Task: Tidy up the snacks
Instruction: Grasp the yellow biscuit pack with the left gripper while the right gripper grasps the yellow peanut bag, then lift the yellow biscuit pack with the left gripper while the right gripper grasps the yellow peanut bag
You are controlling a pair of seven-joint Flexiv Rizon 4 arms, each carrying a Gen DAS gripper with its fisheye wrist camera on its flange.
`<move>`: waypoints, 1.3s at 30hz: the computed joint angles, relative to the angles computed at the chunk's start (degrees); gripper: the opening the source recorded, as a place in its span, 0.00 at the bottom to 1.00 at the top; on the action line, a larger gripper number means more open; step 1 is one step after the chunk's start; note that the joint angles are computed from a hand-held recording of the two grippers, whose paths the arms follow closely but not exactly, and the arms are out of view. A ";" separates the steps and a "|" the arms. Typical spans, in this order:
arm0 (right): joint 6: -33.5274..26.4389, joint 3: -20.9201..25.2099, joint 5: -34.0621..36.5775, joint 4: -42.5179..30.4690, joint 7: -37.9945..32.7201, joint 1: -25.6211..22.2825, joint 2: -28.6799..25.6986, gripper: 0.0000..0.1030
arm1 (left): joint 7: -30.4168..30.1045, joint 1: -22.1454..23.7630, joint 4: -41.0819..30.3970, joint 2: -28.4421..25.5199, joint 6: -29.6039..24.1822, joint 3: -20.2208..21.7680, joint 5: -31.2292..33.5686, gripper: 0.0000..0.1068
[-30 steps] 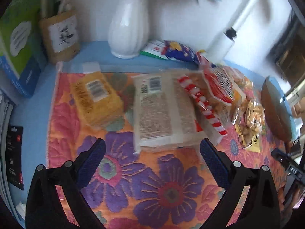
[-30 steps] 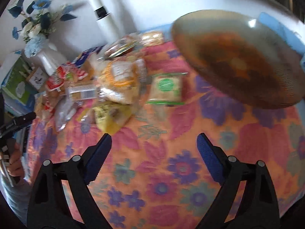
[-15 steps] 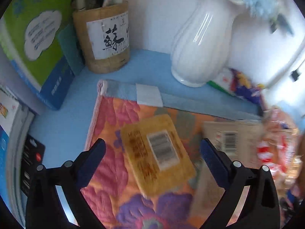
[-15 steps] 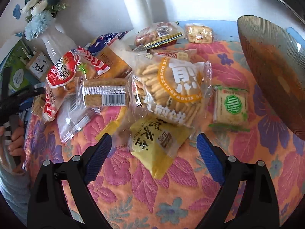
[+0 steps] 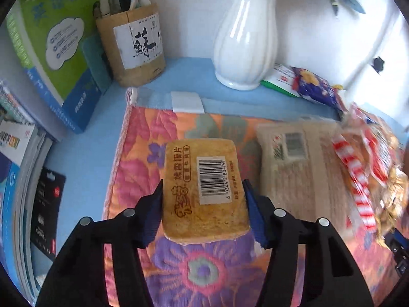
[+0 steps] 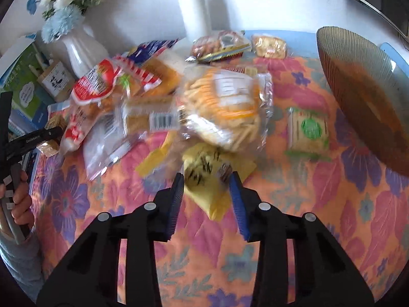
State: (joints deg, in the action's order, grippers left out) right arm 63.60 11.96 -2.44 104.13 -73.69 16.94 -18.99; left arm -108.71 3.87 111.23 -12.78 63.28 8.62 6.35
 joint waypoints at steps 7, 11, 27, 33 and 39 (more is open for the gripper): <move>-0.16 7.47 14.19 5.23 -17.56 -3.43 7.70 0.54 | 23.46 2.36 15.70 7.71 11.70 -5.67 -21.50 0.52; 0.10 4.61 15.12 7.68 -18.27 -1.69 10.22 0.66 | 25.27 1.33 15.77 8.69 11.45 -4.28 -20.36 0.72; 0.71 1.04 8.03 2.61 -16.09 -1.21 3.50 0.88 | 9.17 -1.91 7.80 0.59 11.91 1.30 1.08 0.51; 10.22 5.92 17.90 0.05 -24.27 -4.89 -1.72 0.95 | 11.29 -0.98 8.24 -0.24 14.46 0.92 -1.16 0.52; 6.51 11.49 28.27 -6.03 -28.46 -11.69 -4.73 0.97 | 15.05 1.09 8.07 -1.24 15.57 -0.99 -5.06 0.56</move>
